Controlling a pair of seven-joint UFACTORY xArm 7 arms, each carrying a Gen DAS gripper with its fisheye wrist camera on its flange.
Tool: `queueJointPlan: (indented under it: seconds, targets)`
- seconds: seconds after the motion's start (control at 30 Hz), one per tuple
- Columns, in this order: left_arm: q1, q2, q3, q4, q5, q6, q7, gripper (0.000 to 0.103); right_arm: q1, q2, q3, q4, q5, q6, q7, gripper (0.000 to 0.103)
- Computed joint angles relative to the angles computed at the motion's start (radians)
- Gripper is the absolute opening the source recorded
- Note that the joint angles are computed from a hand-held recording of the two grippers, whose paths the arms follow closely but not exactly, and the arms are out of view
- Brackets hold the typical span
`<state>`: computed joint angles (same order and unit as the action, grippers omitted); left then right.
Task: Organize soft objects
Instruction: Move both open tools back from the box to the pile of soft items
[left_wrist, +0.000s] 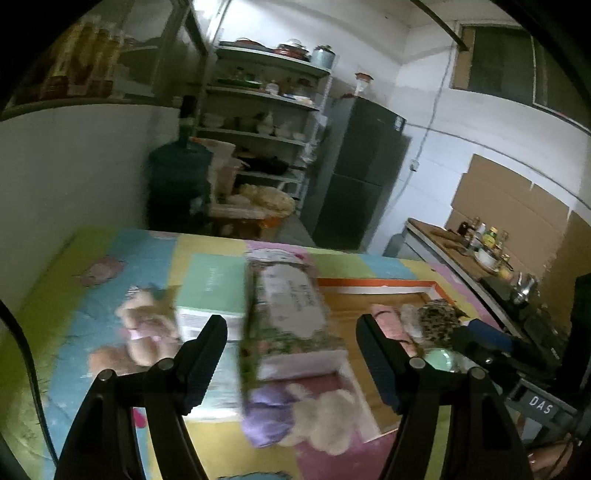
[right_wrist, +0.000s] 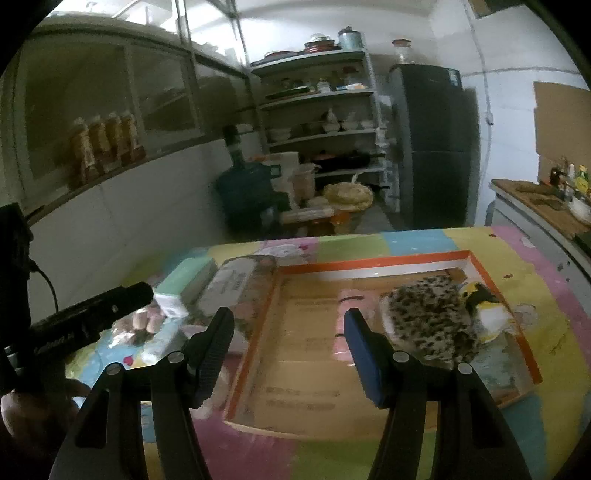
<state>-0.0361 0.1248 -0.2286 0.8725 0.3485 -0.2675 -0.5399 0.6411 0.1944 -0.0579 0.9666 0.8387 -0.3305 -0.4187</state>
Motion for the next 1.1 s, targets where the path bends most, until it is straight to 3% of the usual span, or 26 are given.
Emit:
queueJointPlan:
  seconds: [0.23, 0.37, 0.43, 0.53, 0.57, 0.63, 0.77, 0.9, 1.1]
  targets:
    - [-0.007, -0.062, 0.084, -0.098, -0.007, -0.053, 0.012, 0.072, 0.079, 0.025, -0.032, 0.039, 0.033, 0.024, -0.048, 0.064]
    - [-0.026, -0.091, 0.129, -0.144, -0.034, -0.073, 0.03, 0.072, 0.041, 0.042, 0.013, 0.053, -0.095, 0.063, 0.008, 0.063]
    - [-0.022, -0.1, 0.148, -0.163, -0.017, -0.086, 0.016, 0.072, -0.061, 0.05, 0.112, 0.054, -0.211, 0.091, 0.048, 0.063]
    - [-0.021, -0.118, 0.171, -0.195, -0.021, -0.098, 0.028, 0.072, -0.327, 0.089, 0.379, 0.096, -0.382, 0.203, 0.032, 0.064]
    - [-0.023, -0.122, 0.176, -0.203, -0.029, -0.101, 0.035, 0.072, -0.37, 0.104, 0.424, 0.112, -0.412, 0.24, 0.012, 0.064]
    - [-0.016, -0.129, 0.195, -0.217, 0.012, -0.11, -0.002, 0.072, -0.357, 0.133, 0.407, 0.157, -0.495, 0.326, -0.008, 0.063]
    - [0.004, -0.136, 0.223, -0.241, 0.092, -0.13, -0.081, 0.072, -0.276, 0.205, 0.304, 0.276, -0.686, 0.501, 0.019, 0.063]
    - [0.015, -0.142, 0.237, -0.264, 0.104, -0.142, -0.089, 0.072, -0.206, 0.264, 0.214, 0.373, -0.832, 0.619, 0.082, 0.063]
    - [0.039, -0.128, 0.254, -0.255, 0.21, -0.158, -0.16, 0.072, -0.162, 0.321, 0.168, 0.456, -0.973, 0.725, 0.114, 0.063]
